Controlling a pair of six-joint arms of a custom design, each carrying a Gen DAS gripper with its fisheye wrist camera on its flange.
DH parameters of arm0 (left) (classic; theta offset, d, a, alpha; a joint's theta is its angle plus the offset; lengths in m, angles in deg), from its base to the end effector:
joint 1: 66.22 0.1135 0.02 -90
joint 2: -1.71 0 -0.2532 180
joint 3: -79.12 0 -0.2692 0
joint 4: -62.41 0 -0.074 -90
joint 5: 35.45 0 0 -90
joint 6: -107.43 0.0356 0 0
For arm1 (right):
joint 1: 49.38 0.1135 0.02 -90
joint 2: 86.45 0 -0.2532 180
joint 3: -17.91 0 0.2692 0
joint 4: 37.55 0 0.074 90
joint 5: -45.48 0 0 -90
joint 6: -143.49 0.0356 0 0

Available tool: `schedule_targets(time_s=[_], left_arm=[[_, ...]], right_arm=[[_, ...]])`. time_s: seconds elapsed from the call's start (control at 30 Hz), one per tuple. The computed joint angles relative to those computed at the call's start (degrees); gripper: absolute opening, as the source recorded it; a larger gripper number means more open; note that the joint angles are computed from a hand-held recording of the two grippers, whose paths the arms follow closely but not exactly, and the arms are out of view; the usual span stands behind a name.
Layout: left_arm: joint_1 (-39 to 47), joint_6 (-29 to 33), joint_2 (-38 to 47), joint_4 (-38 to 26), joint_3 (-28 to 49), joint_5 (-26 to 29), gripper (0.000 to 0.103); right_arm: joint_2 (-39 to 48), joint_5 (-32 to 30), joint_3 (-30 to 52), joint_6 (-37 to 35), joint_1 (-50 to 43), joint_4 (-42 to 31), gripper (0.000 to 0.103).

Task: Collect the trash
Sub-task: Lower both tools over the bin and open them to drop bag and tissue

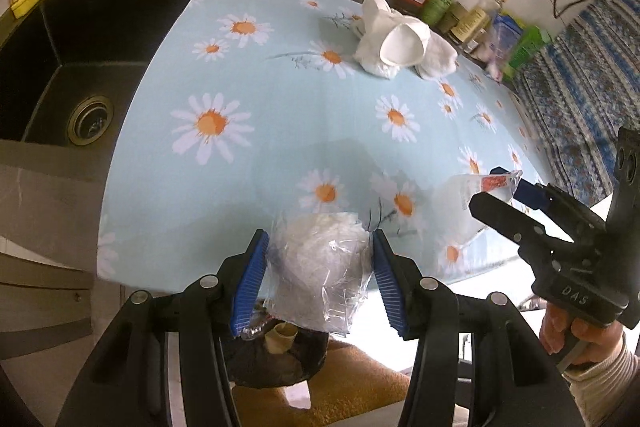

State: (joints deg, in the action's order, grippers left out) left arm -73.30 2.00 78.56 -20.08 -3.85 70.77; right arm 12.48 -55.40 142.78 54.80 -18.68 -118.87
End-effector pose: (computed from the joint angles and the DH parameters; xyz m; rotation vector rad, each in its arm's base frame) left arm 0.2621 -0.0426 0.3571 -0.1012 2.6787 -0.5033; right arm 0.3089 0.1913 0.3917 -0.7270 2.4711 0.4569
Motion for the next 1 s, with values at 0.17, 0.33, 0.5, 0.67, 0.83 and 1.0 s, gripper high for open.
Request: schedule_targets(time_s=[0.17,0.33,0.5,0.67,0.83,1.0], left_arm=[[1.1,3.5,-4.8,-2.1,-4.3,2.2,0.050],[2.0,5.9,-9.0,-3.7,-8.3,3.7,0.050],[2.9,7.4,-12.5,-5.0,-12.7,5.0,0.050],[2.2,8.0,-15.8,-6.1,-17.8,5.3,0.050],[1.6,8.2,-18.1,-6.3,-22.9,5.2,0.050],[2.7,9.6,-18.6,-6.2,-28.0,5.1,0.050]], right_arm=[[-5.6,2.8,-6.8,5.2,3.8,2.1,0.059],[-10.6,4.7,-12.7,10.2,7.5,3.5,0.059],[-15.2,5.7,-19.4,15.0,11.0,4.0,0.059],[-18.3,5.2,-25.9,18.6,13.1,4.7,0.059],[-20.2,5.0,-31.2,21.1,14.6,6.2,0.059],[-20.2,3.8,-34.3,22.1,14.2,7.6,0.059]])
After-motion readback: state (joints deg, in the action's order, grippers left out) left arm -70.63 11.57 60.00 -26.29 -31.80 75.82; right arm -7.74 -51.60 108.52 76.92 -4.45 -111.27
